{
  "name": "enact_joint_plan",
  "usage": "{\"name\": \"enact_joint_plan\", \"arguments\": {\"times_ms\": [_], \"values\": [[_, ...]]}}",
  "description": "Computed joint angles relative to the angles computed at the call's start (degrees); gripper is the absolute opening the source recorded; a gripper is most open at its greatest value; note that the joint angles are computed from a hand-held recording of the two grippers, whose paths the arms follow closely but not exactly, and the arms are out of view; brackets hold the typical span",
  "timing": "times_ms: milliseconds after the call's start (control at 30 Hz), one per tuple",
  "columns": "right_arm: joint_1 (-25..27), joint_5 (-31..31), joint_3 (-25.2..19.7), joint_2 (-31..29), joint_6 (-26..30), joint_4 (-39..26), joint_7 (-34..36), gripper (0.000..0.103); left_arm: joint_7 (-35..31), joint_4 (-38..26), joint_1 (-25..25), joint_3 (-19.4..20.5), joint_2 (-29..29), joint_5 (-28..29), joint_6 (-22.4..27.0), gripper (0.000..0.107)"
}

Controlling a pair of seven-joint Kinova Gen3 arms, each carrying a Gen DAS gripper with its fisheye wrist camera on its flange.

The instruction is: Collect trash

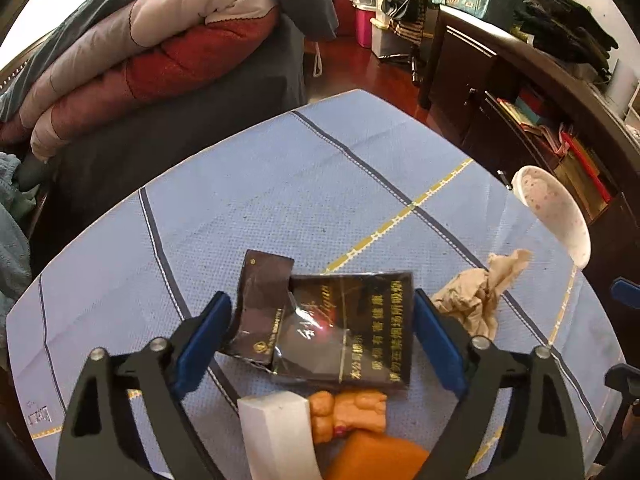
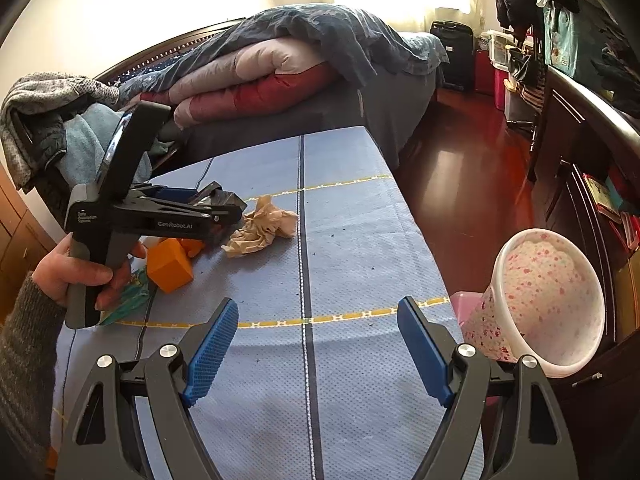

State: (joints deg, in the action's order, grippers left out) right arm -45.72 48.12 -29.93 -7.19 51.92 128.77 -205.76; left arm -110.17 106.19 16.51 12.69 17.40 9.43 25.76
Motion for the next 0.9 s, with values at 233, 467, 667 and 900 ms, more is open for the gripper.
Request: {"name": "enact_joint_plan", "arguments": {"times_ms": [233,467,667,900], "values": [[0.90,4.09,2.51,3.20,-2.84,-1.35,0.22,0.081,-0.75,3.51,-2.89,0.72,-3.34,3.99,-3.14,0.084],[0.84,9.20,8.87,10.27,-6.03,-5.54,2.80,0.081,-8.01,8.27,-9.34,2.78,-9.08,14.94,-6.56,0.084],[0.58,9.75,12.94,13.82,-9.85,-8.21,5.23,0.073,-12.36,9.64,-9.29,-0.02,-12.34,19.69,-6.55,0.084],[-0.54,5.97,14.57,13.15,-12.03,-7.75,8.37,0.023,-13.55,10.56,-8.31,-2.90,-14.24,21.67,-6.73,0.084]]}}
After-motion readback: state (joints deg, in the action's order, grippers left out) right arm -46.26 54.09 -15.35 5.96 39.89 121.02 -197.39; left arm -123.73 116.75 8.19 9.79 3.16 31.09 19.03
